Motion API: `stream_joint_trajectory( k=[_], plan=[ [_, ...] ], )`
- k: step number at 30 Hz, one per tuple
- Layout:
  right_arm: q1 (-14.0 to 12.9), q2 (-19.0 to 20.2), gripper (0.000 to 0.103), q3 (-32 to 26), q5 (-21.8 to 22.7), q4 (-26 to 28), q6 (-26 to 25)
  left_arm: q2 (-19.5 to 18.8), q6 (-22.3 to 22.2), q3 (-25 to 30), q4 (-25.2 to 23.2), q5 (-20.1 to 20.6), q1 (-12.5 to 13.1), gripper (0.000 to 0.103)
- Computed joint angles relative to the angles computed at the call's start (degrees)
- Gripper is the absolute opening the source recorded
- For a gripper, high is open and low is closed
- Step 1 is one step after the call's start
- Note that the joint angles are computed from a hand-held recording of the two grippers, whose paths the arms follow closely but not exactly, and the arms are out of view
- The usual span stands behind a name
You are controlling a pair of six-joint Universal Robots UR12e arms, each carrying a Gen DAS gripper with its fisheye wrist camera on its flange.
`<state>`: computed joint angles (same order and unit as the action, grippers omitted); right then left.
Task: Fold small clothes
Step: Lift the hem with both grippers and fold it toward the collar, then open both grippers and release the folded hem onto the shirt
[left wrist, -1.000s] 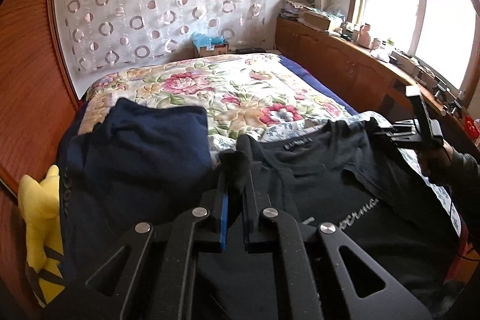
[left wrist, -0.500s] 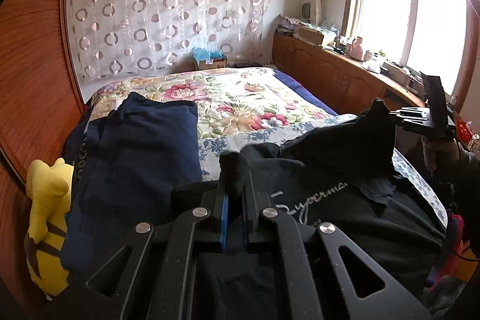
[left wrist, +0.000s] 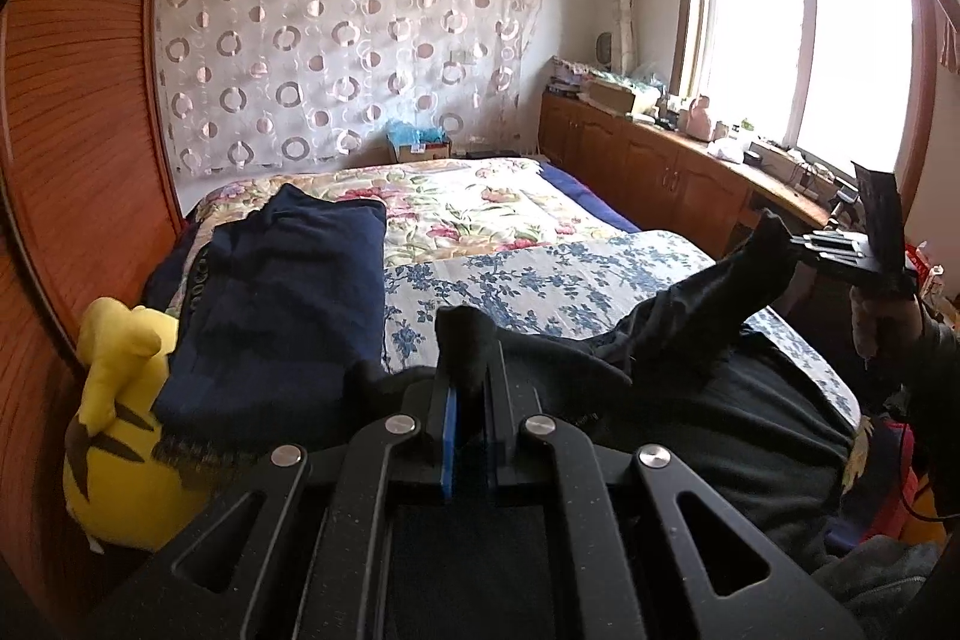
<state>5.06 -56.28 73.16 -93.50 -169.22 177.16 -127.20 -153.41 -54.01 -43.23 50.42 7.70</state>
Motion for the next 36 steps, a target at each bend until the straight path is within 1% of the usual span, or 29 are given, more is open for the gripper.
stream_joint_trajectory(
  k=[3,4,6,11,15,21,23,25,26,28,29,31,32,33,34,36],
  plan=[
    [0.42,-2.13,0.005,3.92,-0.30,-2.29,-0.40,2.01,-1.06,-3.60,3.05,-0.49,0.80,0.007],
    [0.46,-2.12,0.005,3.82,-0.35,-2.17,-0.30,2.63,-1.56,-4.85,4.16,-0.72,1.10,0.007],
    [0.50,-3.32,0.005,5.86,-0.40,-2.82,-0.03,3.54,-2.69,-6.81,5.70,-1.26,1.68,0.007],
    [0.74,-6.20,0.005,10.50,-0.76,-3.89,0.46,5.47,-4.01,-10.86,7.14,-1.94,2.83,0.007],
    [1.36,-7.77,0.005,12.16,-1.98,-2.09,0.41,6.88,-4.02,-13.41,8.03,-1.50,3.49,0.007],
    [2.21,-9.61,0.005,12.76,-2.51,1.24,0.96,8.66,-3.63,-16.28,9.87,-0.63,4.21,0.007],
    [2.54,-10.33,0.005,13.57,-2.80,1.97,0.25,8.57,-3.45,-16.48,9.68,-0.28,4.29,0.007],
    [2.65,-10.79,0.005,14.20,-2.64,3.35,0.04,8.26,-3.03,-16.34,8.31,-0.14,4.30,0.008],
    [2.62,-10.80,0.005,14.21,-2.20,4.58,0.12,8.19,-2.94,-16.49,8.01,0.18,4.29,0.010],
    [2.48,-10.78,0.005,14.14,-1.96,6.69,0.22,7.88,-3.01,-16.50,7.36,1.04,4.14,0.012],
    [2.38,-10.67,0.005,14.03,-1.67,7.67,0.70,7.82,-2.95,-16.48,6.86,1.20,4.10,0.015],
    [2.17,-10.48,0.012,13.60,-1.76,9.48,1.14,7.69,-2.99,-16.45,6.60,1.18,4.13,0.026],
    [2.25,-10.44,0.021,13.54,-2.58,9.77,1.37,7.63,-3.37,-16.48,7.05,0.78,4.28,0.038],
    [2.23,-10.39,0.032,13.32,-3.14,10.12,1.68,7.52,-3.85,-16.39,7.38,0.33,4.44,0.047],
    [2.16,-10.43,0.036,13.20,-3.40,10.12,1.95,7.45,-4.07,-16.23,7.37,0.02,4.58,0.049],
    [2.13,-10.63,0.045,13.19,-4.41,8.78,2.33,7.14,-4.30,-15.61,7.43,0.39,4.63,0.067]
  ],
)
